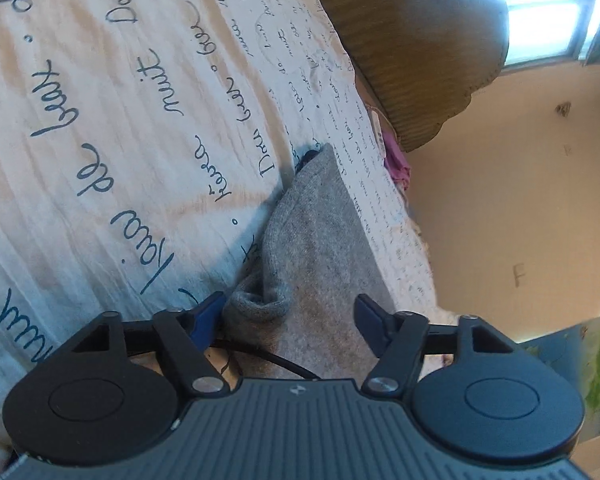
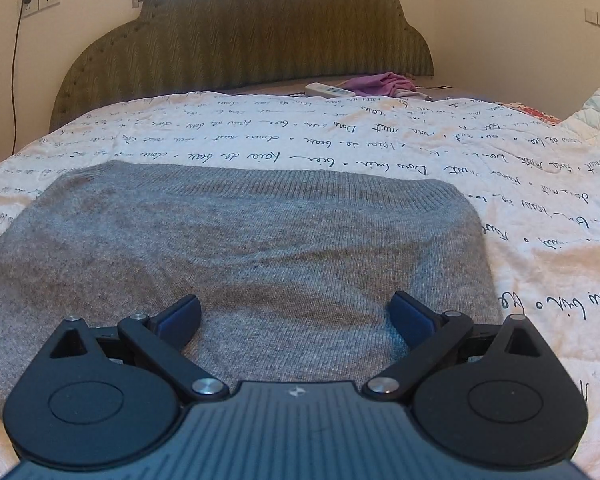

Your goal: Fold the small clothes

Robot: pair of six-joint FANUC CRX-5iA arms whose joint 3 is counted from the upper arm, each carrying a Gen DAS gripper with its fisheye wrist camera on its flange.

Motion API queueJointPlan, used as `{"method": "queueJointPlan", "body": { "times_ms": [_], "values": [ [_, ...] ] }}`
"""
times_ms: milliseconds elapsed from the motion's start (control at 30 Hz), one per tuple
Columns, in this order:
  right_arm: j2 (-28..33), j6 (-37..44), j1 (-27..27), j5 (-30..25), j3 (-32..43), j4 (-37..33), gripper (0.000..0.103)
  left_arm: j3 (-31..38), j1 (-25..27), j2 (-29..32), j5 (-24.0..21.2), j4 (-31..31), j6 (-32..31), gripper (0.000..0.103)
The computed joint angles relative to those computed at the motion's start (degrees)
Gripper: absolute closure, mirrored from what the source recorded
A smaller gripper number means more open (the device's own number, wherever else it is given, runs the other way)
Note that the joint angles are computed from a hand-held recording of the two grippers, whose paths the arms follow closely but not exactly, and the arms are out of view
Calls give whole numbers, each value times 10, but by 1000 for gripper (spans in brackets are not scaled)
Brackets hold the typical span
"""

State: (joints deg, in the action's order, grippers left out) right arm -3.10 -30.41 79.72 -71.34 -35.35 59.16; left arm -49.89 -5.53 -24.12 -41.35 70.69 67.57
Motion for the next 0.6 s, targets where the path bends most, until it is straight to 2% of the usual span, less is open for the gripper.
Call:
{"method": "queueJointPlan", "body": {
  "times_ms": [67,133,167,233,300,367,433,500,600],
  "values": [
    [0,5,-1,0,2,-4,1,21,-8,5,11,-64,16,65],
    [-1,20,-3,-1,11,-14,1,63,-11,14,14,-193,77,83],
    [-3,26,-5,-1,17,-20,1,78,-16,15,18,-239,97,92],
    [-15,6,-9,1,25,-18,1,90,-29,9,34,-291,112,94],
    [-40,-33,-21,37,12,24,1,112,-48,2,44,-364,137,96],
    [-59,-36,-53,105,14,57,1,128,-77,-5,62,-416,140,97],
    [-63,-1,-95,187,39,47,1,138,-120,-18,97,-467,124,97],
    [-53,54,-141,283,72,5,1,154,-174,-19,137,-551,134,97],
    [-15,217,-182,369,151,-164,1,174,-228,3,164,-621,142,97]
  ]
}}
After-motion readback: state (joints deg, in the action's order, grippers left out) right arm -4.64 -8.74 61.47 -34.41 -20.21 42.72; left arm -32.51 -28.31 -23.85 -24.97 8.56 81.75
